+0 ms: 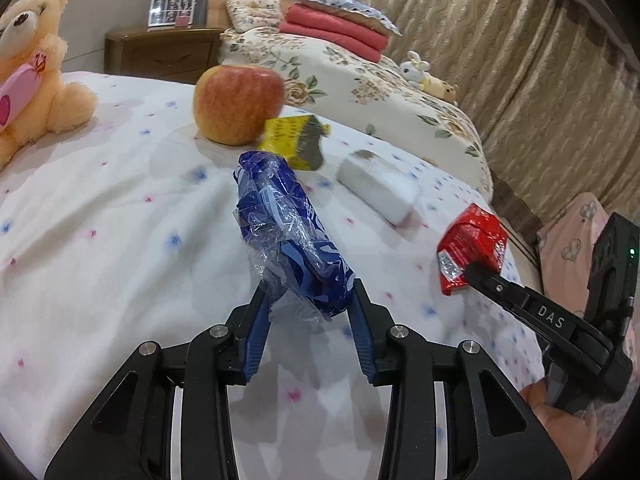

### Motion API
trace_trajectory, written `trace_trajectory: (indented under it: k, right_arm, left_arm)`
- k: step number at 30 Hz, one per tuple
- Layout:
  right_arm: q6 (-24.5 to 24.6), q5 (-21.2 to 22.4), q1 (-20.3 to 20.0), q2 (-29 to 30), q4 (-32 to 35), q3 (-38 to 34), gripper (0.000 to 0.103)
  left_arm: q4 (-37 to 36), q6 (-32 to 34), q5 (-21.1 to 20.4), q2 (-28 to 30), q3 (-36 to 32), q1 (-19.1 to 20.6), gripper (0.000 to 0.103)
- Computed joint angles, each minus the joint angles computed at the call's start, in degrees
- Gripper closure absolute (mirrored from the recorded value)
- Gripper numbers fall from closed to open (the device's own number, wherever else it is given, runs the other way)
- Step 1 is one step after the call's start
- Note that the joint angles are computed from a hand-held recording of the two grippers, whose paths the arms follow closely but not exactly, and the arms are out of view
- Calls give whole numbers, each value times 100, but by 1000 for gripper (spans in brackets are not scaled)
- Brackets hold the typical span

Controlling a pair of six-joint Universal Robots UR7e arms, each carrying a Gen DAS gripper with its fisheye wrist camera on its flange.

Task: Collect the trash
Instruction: 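Carry the blue wrapper and red packet toward the bin with both tools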

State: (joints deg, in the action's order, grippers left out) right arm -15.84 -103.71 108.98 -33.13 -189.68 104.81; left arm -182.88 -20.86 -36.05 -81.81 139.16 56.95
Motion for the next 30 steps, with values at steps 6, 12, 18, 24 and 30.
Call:
trace_trajectory:
  k: [6, 12, 18, 24, 30]
  right_arm:
    - [24, 49, -52, -292, -244, 430, 97]
    - [47, 41, -128, -578, -490, 799, 97]
    - [78, 64, -220, -850, -764, 1155, 97]
    - [87, 41, -346, -1086, -1007, 1459, 97]
    - [124, 8, -478, -1291, -1193, 1709, 97]
  left_arm:
    - [21, 8, -82, 72, 105, -271, 67]
    - [1, 32, -213, 205, 155, -504, 67]
    - [-21, 122, -341, 403, 160, -714, 67]
    - [-3, 162, -501, 577, 157, -863, 67]
    - [70, 159, -596, 737, 127, -1014, 67]
